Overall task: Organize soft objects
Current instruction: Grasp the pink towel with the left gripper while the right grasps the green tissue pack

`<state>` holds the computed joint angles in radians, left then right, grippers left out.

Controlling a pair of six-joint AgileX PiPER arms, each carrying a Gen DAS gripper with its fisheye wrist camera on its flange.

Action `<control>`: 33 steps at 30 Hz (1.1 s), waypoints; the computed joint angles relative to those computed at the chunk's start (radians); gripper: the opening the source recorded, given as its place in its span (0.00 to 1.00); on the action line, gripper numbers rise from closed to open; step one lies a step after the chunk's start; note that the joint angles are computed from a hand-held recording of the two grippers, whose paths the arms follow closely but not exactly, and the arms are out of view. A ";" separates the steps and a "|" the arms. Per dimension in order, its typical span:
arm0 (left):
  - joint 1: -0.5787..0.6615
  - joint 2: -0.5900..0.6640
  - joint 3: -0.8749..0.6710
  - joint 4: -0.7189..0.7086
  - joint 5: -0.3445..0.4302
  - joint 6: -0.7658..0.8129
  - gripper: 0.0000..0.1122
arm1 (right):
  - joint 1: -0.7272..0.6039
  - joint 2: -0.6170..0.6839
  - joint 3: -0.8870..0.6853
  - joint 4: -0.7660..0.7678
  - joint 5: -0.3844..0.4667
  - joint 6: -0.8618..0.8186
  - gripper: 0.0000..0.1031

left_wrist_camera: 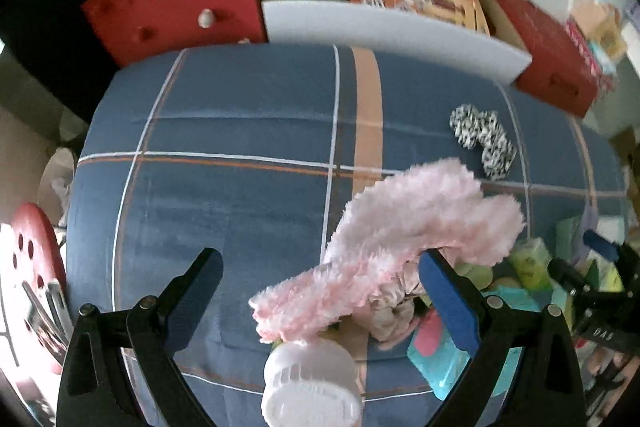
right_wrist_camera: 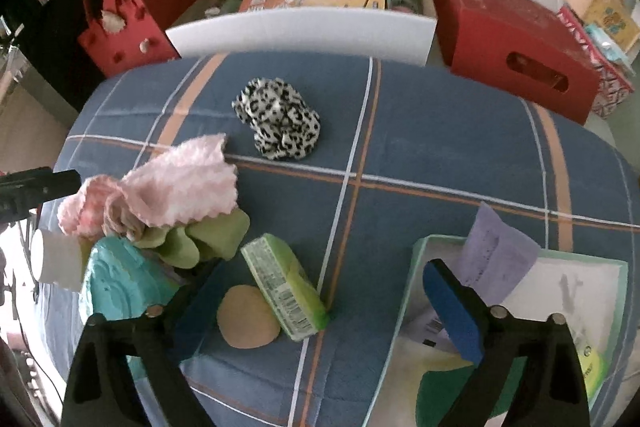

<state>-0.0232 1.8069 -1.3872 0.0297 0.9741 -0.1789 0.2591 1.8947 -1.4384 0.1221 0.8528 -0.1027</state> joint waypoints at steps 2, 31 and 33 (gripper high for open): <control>-0.013 0.026 -0.023 0.025 0.017 -0.005 0.87 | -0.007 0.022 -0.015 0.019 0.024 -0.028 0.88; 0.006 0.126 -0.022 -0.014 -0.022 0.003 0.09 | 0.050 0.070 -0.032 0.012 0.038 -0.075 0.31; 0.004 0.096 0.012 0.003 -0.053 -0.012 0.07 | 0.054 0.059 -0.013 0.005 0.019 -0.060 0.30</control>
<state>-0.0189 1.9032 -1.3756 0.0324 0.9214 -0.1905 0.3128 1.9539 -1.4512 0.1275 0.8718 -0.1625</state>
